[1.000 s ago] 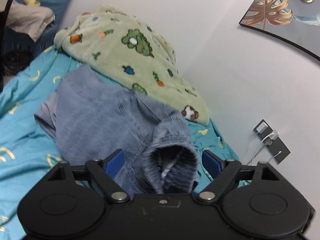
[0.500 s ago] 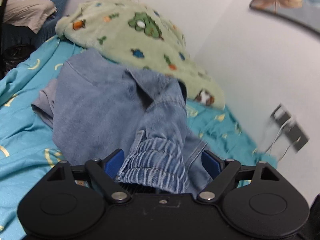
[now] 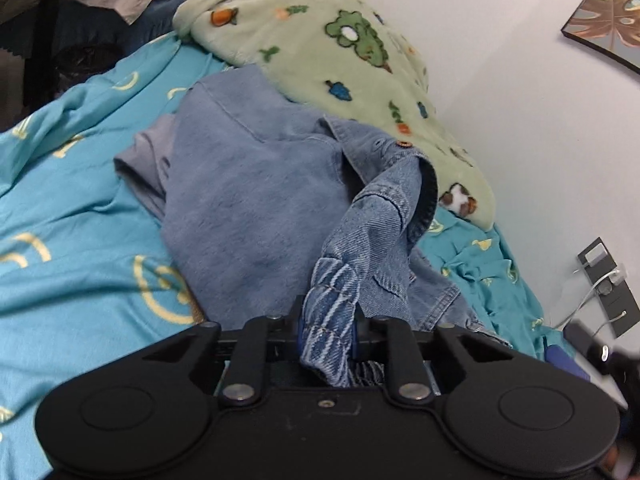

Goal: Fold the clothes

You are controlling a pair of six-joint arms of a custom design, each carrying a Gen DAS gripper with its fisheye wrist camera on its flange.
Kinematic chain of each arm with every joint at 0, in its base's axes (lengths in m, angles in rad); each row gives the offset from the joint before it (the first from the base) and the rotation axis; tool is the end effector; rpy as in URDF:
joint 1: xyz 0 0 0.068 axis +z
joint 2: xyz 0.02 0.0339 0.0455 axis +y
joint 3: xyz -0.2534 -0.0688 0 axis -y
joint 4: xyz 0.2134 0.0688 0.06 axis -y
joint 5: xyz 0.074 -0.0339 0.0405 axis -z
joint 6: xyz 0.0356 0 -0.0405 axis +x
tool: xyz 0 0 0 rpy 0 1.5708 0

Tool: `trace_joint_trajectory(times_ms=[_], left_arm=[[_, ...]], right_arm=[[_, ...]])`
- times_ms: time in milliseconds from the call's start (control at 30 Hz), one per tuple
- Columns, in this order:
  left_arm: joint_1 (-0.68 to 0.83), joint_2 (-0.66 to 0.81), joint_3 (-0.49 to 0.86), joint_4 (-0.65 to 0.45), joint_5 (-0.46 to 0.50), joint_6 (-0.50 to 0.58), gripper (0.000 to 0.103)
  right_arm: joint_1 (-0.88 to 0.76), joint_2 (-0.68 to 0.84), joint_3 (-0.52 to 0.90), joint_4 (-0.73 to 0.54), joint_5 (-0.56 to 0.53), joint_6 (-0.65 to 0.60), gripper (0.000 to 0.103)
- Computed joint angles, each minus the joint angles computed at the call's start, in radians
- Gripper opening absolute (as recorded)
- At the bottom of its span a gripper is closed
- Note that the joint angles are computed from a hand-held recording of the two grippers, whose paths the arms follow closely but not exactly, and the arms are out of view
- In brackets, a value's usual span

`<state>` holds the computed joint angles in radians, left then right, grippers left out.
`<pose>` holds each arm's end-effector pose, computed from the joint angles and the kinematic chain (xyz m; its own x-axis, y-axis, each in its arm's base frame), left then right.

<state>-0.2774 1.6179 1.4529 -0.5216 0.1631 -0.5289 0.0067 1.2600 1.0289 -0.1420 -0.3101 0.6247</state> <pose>0.3222 -0.0978 0.3216 -0.7237 -0.3116 -0.6158 0.0299 0.8772 -0.4791 0.2644 0.0126 0.3250 -0.4656 0.5539 -0.6903 -0.0225 0.7723 0.6348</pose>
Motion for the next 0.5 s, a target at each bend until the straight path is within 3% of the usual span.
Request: trace_joint_trajectory(times_ms=[67, 167, 267, 300, 500], left_arm=[[-0.008, 0.008, 0.018, -0.020, -0.015, 0.009, 0.017], [-0.008, 0.024, 0.031, -0.038, -0.026, 0.006, 0.017], [-0.002, 0.021, 0.027, -0.041, -0.016, -0.002, 0.017], [-0.001, 0.021, 0.026, -0.040, -0.014, -0.003, 0.018], [-0.001, 0.011, 0.012, -0.034, -0.013, 0.007, 0.019]], right_arm=[[-0.011, 0.037, 0.018, 0.000, 0.087, -0.002, 0.055], [-0.024, 0.141, 0.055, 0.024, 0.097, 0.006, 0.058], [0.002, 0.215, 0.075, 0.038, 0.177, -0.008, 0.084], [-0.005, 0.237, 0.076, 0.044, 0.177, -0.005, 0.088], [-0.057, 0.332, 0.071, 0.079, 0.104, -0.006, 0.089]])
